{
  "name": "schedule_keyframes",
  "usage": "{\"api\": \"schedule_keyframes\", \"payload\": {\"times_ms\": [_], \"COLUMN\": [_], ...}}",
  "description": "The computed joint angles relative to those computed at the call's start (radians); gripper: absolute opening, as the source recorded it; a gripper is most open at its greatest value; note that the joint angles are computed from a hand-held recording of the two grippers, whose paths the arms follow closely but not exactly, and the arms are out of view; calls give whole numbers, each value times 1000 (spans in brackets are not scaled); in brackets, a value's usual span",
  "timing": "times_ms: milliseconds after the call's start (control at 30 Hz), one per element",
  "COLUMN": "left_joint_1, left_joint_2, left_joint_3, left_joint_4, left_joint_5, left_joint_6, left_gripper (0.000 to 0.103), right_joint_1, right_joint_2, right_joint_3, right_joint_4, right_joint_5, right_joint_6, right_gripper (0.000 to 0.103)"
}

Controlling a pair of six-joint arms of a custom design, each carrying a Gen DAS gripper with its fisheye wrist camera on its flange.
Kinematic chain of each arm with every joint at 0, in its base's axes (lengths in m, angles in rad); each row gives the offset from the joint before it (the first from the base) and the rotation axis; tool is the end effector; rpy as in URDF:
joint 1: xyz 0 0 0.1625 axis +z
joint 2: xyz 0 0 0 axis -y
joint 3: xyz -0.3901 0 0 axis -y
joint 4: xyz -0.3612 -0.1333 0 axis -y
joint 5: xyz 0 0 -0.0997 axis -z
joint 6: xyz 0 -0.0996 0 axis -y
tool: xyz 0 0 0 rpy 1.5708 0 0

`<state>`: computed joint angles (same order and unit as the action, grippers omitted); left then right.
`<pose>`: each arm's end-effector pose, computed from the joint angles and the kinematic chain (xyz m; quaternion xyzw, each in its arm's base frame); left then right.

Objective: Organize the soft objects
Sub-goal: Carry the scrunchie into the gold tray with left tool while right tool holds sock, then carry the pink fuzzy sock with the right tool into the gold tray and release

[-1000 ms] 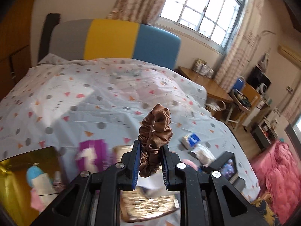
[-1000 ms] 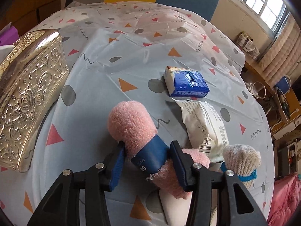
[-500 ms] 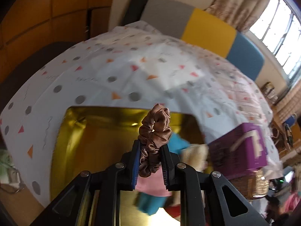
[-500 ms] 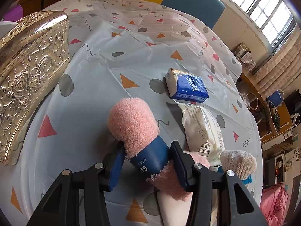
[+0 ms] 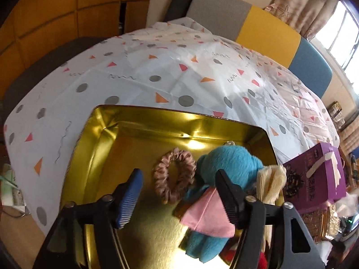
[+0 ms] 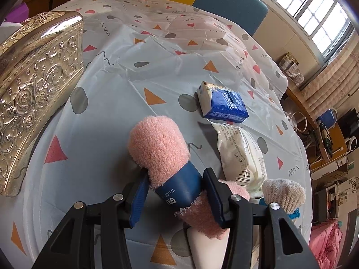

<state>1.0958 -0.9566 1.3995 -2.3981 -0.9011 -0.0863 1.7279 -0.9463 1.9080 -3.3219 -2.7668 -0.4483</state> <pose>-0.1342 -0.6876 0.2915 0.1175 0.9217 -0.2627 0.2600 0.1232 -0.5179 0.2278 0.0208 -0.7928 0.2390 0.5603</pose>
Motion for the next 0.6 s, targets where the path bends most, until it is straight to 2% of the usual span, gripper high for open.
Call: {"api": "schedule_keyframes", "payload": {"times_ms": [100,200,267,367,500,600], "left_joint_1": [-32,-70,-94,-115,-143,-153], "left_joint_2": [-50,-96,-119,-152,-180,-201], "left_joint_3": [105,216,276,332,391,414], "left_joint_4": [-99,-227,-307,-350,-396,-407], "left_joint_5": [73,137,174,176,203,193], "left_joint_6": [39,111,161,190,218,210], "left_gripper": [73,86,87,92,100,101], "right_joint_1": [0,-2,-3,-5,-13,-22], "right_joint_2": [-4,-17,-27,-52,-110,-154], "right_joint_3": [2,3,3,8,28,45], "right_joint_4": [-1,13,29,66,138,173], "right_joint_5": [8,27,47,87,188,266], "right_joint_6": [2,27,53,111,229,311], "right_gripper": [46,44,43,41,39,37]}}
